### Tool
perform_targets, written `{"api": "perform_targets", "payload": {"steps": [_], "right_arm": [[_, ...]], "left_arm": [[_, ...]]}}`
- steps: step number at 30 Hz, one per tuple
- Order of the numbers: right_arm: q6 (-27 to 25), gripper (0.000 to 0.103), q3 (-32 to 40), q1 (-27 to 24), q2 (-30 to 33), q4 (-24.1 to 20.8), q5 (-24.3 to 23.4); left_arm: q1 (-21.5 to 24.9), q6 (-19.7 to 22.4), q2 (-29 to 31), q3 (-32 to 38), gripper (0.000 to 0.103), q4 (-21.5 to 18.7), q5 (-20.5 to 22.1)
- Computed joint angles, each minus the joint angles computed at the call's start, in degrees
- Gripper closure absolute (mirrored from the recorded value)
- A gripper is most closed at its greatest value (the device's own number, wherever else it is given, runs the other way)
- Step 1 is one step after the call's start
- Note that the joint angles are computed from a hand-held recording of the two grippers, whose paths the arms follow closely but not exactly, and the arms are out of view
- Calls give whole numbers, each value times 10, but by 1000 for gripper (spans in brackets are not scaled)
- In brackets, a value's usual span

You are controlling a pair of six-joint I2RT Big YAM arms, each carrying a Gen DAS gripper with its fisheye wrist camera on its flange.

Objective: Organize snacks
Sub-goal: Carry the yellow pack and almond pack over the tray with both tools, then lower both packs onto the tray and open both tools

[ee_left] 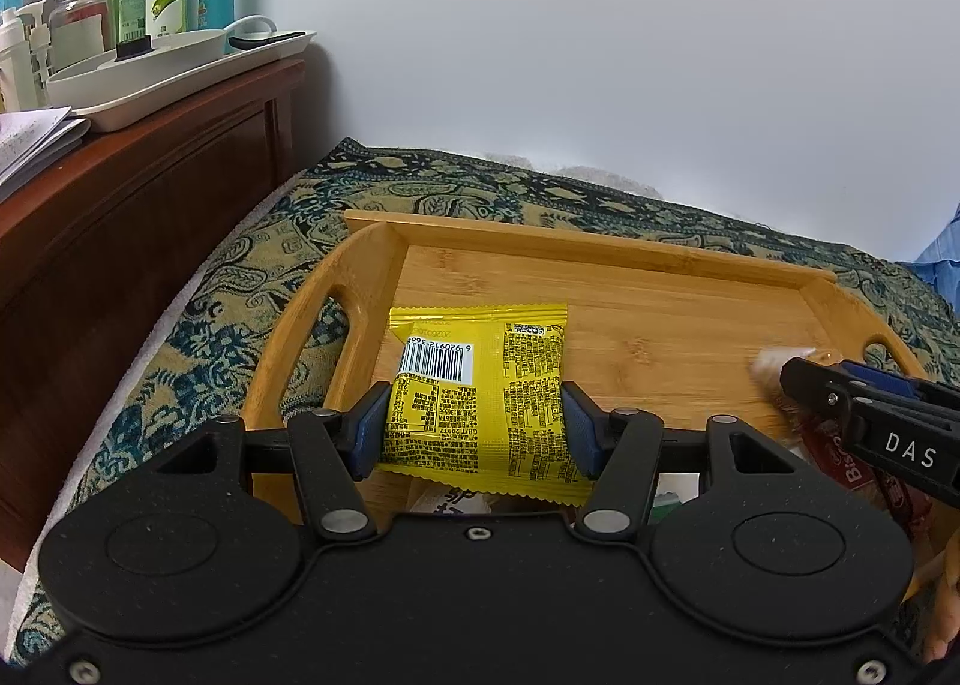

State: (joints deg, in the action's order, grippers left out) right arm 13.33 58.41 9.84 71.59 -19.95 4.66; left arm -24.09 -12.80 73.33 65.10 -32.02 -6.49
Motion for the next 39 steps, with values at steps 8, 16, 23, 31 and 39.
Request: {"api": "perform_targets", "payload": {"steps": [8, 16, 23, 31, 39], "right_arm": [[1, 52, -2, -2, 0, 3, -3], [2, 53, -3, -2, 0, 4, -4], [6, 52, -3, -2, -1, 7, -8], [9, 51, -5, -2, -4, 12, -10], [14, 35, -10, -1, -16, 18, -5]], "left_arm": [[0, 1, 0, 0, 46, 0, 0], [-1, -1, 0, 1, 44, -3, -2], [-5, 11, -3, -2, 35, 1, -4], [-11, 18, -11, -7, 24, 9, -5], [-16, 25, -27, -15, 15, 19, -3]]}}
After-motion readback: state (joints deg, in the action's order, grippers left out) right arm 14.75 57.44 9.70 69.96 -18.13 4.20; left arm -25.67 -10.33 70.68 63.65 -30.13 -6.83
